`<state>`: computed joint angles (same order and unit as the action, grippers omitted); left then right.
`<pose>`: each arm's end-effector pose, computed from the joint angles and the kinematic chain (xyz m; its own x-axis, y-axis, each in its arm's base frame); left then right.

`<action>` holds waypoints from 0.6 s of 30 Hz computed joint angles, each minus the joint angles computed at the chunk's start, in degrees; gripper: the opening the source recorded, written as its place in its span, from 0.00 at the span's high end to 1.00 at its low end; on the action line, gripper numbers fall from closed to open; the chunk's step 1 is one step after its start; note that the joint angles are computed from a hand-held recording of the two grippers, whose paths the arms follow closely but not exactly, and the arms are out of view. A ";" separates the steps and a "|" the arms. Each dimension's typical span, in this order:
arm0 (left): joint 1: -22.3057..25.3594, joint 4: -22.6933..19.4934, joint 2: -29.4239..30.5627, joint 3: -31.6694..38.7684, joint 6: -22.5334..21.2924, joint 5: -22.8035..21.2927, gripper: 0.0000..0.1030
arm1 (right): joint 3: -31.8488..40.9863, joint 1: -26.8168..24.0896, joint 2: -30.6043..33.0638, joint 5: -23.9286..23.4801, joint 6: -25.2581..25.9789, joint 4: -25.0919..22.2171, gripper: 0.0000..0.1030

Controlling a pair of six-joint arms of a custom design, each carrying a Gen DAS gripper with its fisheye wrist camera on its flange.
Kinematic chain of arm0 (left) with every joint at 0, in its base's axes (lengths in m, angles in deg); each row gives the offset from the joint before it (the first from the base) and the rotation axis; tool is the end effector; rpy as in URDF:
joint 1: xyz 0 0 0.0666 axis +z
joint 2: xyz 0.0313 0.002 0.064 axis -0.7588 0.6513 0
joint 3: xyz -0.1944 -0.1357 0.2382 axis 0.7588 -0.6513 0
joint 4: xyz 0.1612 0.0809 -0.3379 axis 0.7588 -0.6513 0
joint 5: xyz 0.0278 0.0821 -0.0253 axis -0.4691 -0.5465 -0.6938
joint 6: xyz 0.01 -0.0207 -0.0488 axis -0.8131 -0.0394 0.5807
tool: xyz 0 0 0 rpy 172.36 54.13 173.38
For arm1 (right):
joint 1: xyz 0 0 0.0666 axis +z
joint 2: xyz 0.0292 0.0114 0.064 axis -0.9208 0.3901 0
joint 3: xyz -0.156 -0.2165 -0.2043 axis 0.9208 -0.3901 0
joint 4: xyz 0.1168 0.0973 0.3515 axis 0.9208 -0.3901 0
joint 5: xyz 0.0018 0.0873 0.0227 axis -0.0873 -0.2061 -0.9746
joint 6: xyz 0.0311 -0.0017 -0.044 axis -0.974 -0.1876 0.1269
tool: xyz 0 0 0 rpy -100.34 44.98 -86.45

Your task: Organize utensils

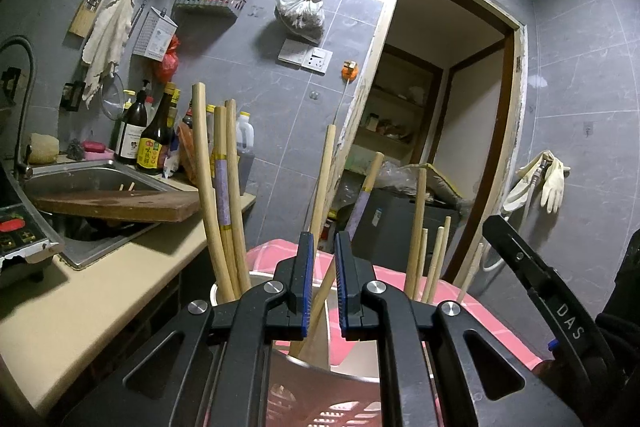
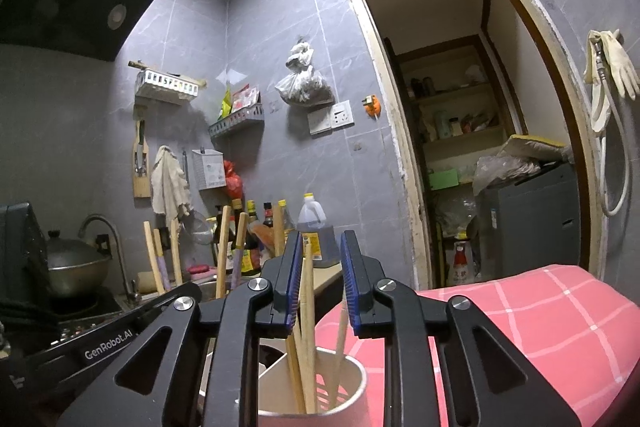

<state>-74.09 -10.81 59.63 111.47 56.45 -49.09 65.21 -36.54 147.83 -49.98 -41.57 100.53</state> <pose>0.5373 -0.2394 0.3615 -0.1440 -0.2905 -0.9460 0.1685 0.9348 -0.3128 0.5261 0.3054 0.3624 0.0170 0.1655 -0.9861 -0.4296 0.8918 0.1422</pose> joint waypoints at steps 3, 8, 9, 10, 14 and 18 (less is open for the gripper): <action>-0.29 -0.26 -0.62 -0.45 -0.27 -0.32 0.91 | -1.15 -0.12 -1.23 0.63 0.09 -0.52 0.83; -1.16 -1.74 -2.19 -1.41 -0.74 -1.09 0.80 | -3.19 -0.27 -3.73 2.08 0.38 -2.40 0.82; -1.32 -2.22 -2.44 -1.52 -0.77 -1.17 0.79 | -3.72 -0.34 -4.45 2.42 0.47 -3.15 0.82; -1.53 -3.02 -2.71 -1.58 -0.80 -1.28 0.76 | -3.99 -0.38 -4.88 2.62 0.50 -3.73 0.81; -2.58 -5.84 -3.58 -1.75 -1.81 -2.20 0.67 | -6.44 -0.46 -7.83 3.74 0.97 -6.77 0.78; -3.70 -7.97 -4.52 -2.26 -2.63 -2.80 0.60 | -8.43 -0.66 -10.25 4.74 0.06 -9.50 0.77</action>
